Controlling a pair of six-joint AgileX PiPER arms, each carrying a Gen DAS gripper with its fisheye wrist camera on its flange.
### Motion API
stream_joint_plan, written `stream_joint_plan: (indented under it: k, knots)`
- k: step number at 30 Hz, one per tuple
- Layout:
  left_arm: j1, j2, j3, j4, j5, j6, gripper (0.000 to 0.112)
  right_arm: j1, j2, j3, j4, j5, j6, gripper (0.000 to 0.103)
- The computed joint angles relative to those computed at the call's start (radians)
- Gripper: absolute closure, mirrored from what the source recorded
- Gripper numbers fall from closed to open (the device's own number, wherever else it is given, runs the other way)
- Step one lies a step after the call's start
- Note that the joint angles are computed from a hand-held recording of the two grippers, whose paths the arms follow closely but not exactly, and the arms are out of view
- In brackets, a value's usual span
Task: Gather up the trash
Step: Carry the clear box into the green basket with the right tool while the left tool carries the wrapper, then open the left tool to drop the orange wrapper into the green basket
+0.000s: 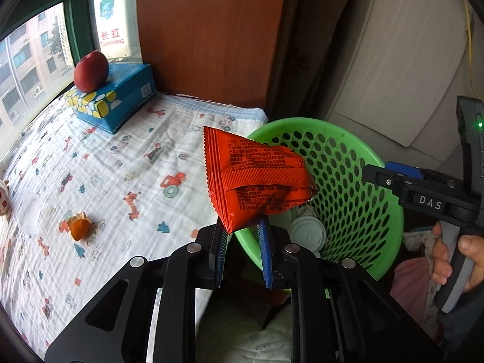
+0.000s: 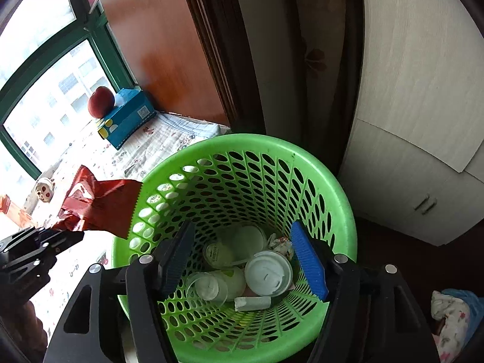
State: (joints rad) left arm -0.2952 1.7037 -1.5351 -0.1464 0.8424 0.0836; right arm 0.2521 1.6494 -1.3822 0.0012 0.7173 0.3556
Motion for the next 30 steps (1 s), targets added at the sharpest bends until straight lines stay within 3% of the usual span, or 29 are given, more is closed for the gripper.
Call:
stream_joint_plan:
  k: [8, 10, 11, 19, 30]
  knots:
    - [-0.080, 0.070, -0.052, 0.048, 0.019, -0.050, 0.083, -0.038, -0.058, 0.058, 0.044, -0.026, -0.037, 0.035]
    - [-0.089, 0.075, -0.050, 0.049, 0.019, -0.059, 0.061, -0.041, -0.065, 0.065, 0.046, -0.026, -0.038, 0.035]
    - [-0.091, 0.070, -0.038, 0.053, 0.005, -0.063, 0.060, -0.042, -0.067, 0.069, 0.049, -0.028, -0.039, 0.035]
    - [-0.063, 0.037, 0.007, 0.054, -0.004, -0.062, 0.056, -0.018, -0.067, 0.067, 0.072, -0.027, -0.055, 0.034]
    - [0.127, -0.053, 0.100, 0.101, -0.017, -0.066, 0.055, 0.100, 0.006, -0.047, 0.058, 0.000, -0.035, 0.032]
